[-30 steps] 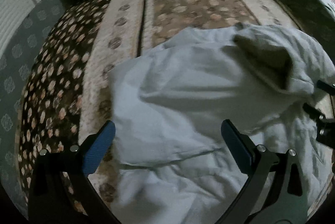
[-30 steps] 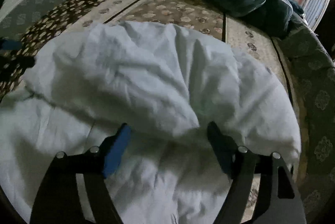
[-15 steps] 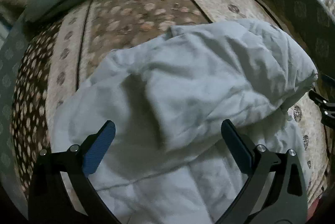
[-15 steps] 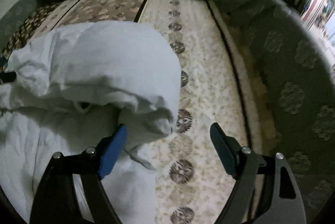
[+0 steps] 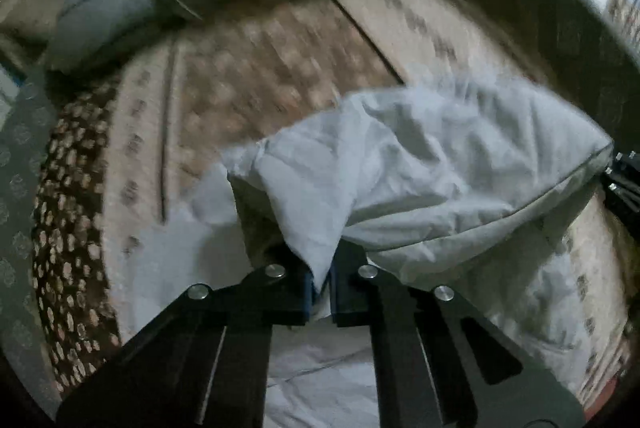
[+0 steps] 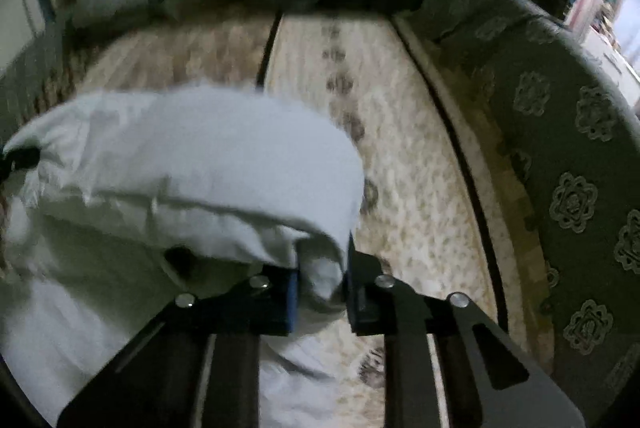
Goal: Fold large clothes
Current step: 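Lay the sleeve onto the folded jacket and open the right tool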
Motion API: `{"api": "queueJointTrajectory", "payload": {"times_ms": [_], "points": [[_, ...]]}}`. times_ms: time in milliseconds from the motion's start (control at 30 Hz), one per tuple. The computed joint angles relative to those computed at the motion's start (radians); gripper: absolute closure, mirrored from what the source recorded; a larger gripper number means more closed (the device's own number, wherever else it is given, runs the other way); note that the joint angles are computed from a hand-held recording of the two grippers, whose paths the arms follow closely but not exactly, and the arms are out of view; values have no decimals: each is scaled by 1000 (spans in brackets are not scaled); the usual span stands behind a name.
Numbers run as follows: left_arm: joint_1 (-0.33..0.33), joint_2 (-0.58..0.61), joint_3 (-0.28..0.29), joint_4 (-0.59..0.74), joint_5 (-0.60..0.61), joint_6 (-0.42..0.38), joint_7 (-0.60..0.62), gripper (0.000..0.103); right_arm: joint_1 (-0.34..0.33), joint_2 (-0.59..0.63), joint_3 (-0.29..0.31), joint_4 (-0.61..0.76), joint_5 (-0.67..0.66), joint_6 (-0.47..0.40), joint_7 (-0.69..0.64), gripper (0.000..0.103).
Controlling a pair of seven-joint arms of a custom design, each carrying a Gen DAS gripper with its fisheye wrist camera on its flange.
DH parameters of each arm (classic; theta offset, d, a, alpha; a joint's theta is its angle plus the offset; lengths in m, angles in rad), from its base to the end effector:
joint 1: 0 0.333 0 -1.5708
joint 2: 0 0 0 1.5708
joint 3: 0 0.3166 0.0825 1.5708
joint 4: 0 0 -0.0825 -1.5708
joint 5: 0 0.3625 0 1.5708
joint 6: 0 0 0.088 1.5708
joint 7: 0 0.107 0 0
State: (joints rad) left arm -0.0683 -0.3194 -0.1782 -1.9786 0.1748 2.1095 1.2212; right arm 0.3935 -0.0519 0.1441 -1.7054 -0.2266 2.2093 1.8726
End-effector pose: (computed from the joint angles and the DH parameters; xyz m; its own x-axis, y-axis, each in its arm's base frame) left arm 0.4591 -0.1210 0.6501 0.0609 -0.9956 -0.0709 -0.8823 -0.0205 -0.4703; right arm 0.4884 0.2851 0.6619 0.2951 -0.9530 0.0688 -0.7814 -0.2821 -0.5566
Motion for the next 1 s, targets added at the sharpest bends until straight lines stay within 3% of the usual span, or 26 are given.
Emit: {"api": "queueJointTrajectory", "payload": {"times_ms": [133, 267, 433, 533, 600, 633, 667, 733, 800, 867, 1000], "points": [[54, -159, 12, -79, 99, 4, -4, 99, 69, 67, 53, 102, -34, -28, -39, 87], [95, -350, 86, -262, 82, -50, 46, 98, 169, 157, 85, 172, -91, -61, -54, 87], [145, -396, 149, -459, 2, -54, 75, 97, 252, 214, 68, 144, -133, -107, -44, 82], [164, -400, 104, -534, 25, 12, 79, 93, 265, 156, 64, 72, -175, -125, -95, 70], [176, -424, 66, -534, 63, -2, 73, 86, 253, 98, 66, 28, -150, -127, -140, 52], [175, -429, 58, -527, 67, -8, 67, 77, 240, 49, 63, -8, -135, -125, -164, 50], [178, -445, 55, -522, 76, -21, 63, 54, 225, 19, 61, -28, -127, -125, -172, 48], [176, -483, 56, -517, 122, -25, 24, 32, 189, -22, 54, -41, -113, -121, -167, 46], [197, -471, 55, -476, 111, -14, 40, 27, 153, -21, 46, -23, -91, -115, -153, 31], [186, -454, 64, -445, 95, -10, 44, 16, 124, 17, 42, 28, -84, -129, -78, 30], [164, -360, 67, -351, 45, 2, 38, 16, 105, 65, 33, 59, 77, 9, 12, 30]]}}
